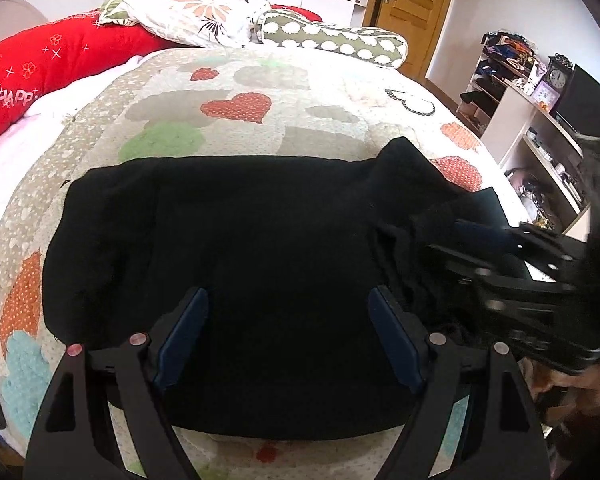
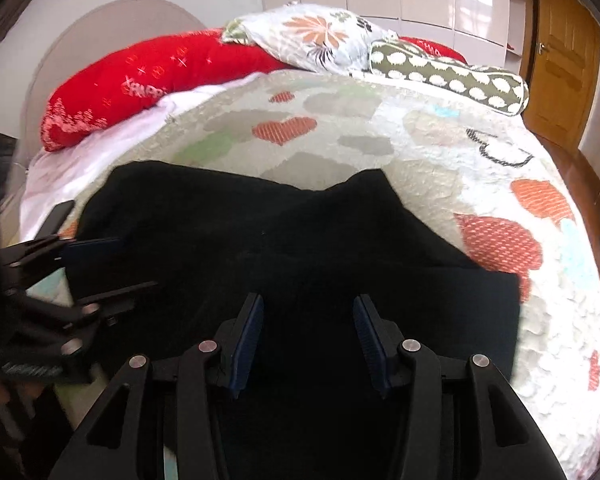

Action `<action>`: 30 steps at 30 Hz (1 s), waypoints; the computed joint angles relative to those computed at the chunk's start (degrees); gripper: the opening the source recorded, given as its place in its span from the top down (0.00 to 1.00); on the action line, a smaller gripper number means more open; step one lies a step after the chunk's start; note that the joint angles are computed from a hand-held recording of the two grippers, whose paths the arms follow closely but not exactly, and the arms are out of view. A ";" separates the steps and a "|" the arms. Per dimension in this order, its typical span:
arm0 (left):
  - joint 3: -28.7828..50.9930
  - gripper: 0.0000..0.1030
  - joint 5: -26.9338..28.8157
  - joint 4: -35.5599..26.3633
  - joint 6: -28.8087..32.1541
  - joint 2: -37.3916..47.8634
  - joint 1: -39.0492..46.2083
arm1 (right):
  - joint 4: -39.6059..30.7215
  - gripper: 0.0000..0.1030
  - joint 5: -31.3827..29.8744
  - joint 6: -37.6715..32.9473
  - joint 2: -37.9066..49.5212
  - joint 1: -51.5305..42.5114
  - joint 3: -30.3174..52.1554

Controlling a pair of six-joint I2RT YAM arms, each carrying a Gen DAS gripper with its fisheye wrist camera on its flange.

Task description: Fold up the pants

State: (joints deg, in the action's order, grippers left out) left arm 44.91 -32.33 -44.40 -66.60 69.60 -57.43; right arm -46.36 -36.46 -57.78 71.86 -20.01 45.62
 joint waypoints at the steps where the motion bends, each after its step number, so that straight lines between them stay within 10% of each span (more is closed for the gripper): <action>1: -0.09 0.20 0.27 0.19 0.22 -0.07 0.19 | 1.07 0.49 0.30 1.49 0.24 0.85 -0.19; 20: -0.03 0.20 -1.91 -5.22 -5.50 -3.68 -2.94 | -13.04 0.45 -3.69 -12.06 -6.36 -9.99 2.98; 30: -1.38 0.20 -2.83 -8.56 -10.68 -6.76 -5.95 | -9.06 0.45 0.31 -11.39 -9.42 -7.83 -3.37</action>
State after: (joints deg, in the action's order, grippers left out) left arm 43.53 -35.16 -52.96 -77.29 62.85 -63.38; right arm -55.43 -36.15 -69.17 62.44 -27.83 42.25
